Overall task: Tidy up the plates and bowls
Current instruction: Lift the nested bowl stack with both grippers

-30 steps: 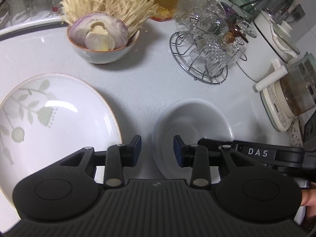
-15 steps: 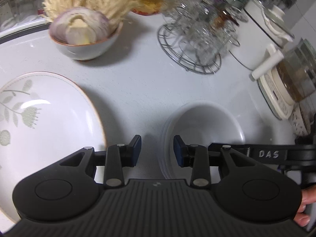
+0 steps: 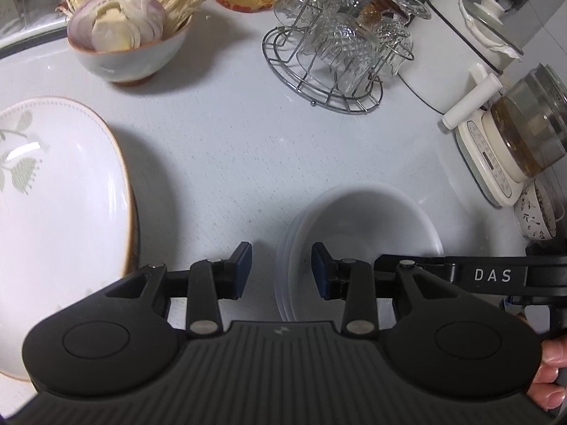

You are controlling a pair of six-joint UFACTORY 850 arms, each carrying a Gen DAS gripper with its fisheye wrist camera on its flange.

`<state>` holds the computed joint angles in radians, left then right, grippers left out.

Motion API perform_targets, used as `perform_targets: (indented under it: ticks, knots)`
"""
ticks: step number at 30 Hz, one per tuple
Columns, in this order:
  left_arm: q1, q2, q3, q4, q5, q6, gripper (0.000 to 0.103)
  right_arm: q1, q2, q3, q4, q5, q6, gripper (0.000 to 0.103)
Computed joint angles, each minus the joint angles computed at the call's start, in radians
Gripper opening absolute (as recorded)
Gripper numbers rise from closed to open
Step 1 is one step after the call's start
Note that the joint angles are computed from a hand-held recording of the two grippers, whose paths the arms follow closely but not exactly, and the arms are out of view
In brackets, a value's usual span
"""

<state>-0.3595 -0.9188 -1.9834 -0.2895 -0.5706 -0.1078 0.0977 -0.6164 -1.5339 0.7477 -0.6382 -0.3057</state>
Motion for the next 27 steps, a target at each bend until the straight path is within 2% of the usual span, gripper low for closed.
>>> perform_targets:
  ticks: [4,15,19,23,24,27]
  knots:
    - [-0.01,-0.01,-0.008,0.002,-0.004,-0.033,0.041,-0.013,-0.001,0.001,0.017,-0.013,-0.038,0.02]
    - [-0.01,0.009,0.046,-0.111,0.065,-0.025,0.041,-0.023,0.001,0.018,0.08,-0.016,-0.142,0.02]
    - [-0.016,0.038,0.106,-0.126,0.137,-0.019,0.037,-0.024,-0.003,0.017,0.099,-0.012,-0.181,0.02]
    - [-0.003,0.038,0.104,-0.197,0.113,0.029,0.029,-0.017,-0.004,0.007,0.066,0.011,-0.153,0.02]
    - [-0.003,0.038,0.105,-0.177,0.126,0.005,0.028,-0.015,-0.003,0.007,0.059,0.016,-0.148,0.02]
    - [0.009,0.028,0.078,-0.204,0.091,0.027,0.027,-0.011,0.005,0.012,0.059,0.025,-0.12,0.02]
